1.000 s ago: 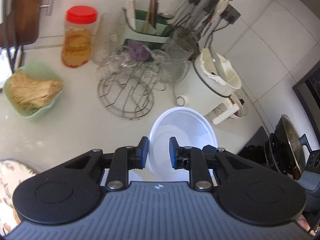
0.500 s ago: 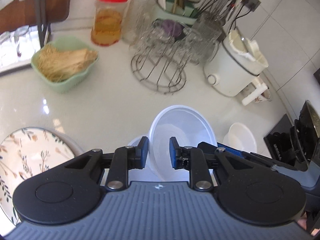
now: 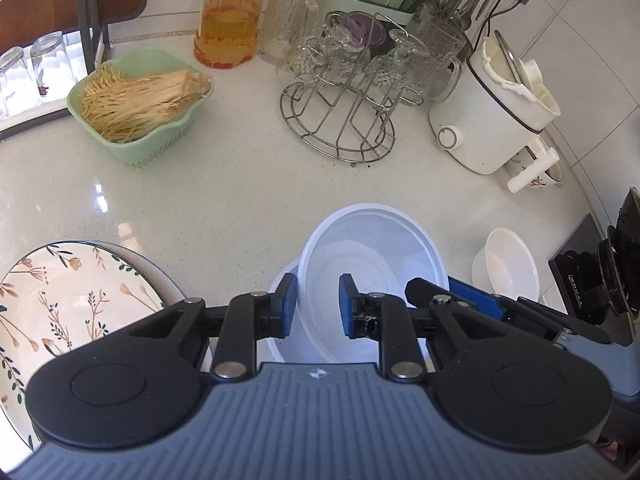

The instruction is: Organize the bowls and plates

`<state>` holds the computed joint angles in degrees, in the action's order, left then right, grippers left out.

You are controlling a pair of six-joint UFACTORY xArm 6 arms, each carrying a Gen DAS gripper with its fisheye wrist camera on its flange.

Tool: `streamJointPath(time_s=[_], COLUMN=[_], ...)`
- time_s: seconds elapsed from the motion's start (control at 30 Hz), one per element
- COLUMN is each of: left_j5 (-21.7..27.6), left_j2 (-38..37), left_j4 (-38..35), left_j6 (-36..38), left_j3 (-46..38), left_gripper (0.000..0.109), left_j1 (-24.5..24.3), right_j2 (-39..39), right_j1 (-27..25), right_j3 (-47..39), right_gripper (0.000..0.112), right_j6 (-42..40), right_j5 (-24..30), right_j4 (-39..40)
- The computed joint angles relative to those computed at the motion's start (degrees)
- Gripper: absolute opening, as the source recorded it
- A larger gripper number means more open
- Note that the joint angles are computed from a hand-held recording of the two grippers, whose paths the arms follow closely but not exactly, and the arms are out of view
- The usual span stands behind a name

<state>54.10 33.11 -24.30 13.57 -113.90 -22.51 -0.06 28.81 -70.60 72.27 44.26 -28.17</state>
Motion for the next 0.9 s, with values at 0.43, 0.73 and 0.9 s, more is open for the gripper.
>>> streamJointPath(time_s=[0.43,0.73,0.9], left_j5=[-2.6,-3.9,-8.4], left_j2=[-4.0,-8.0,-12.2], left_j4=[0.4,-0.7,2.9], left_j6=[1.5,2.9,3.2], left_j3=[2.2,3.8,9.7], left_gripper=[0.038,0.038,0.039], left_j1=[-0.1,-1.0,-2.3], right_j2=[-1.5,-5.9,-8.1], right_j1=[0.9,1.2,2.1], right_j3=[-0.9,-1.5,-1.4], right_gripper=[0.054,0.054,0.054], right_j6=[3.5,5.4,6.8], right_j5=[3.0,4.4,4.6], right_j4=[-4.3,-8.3,-11.4])
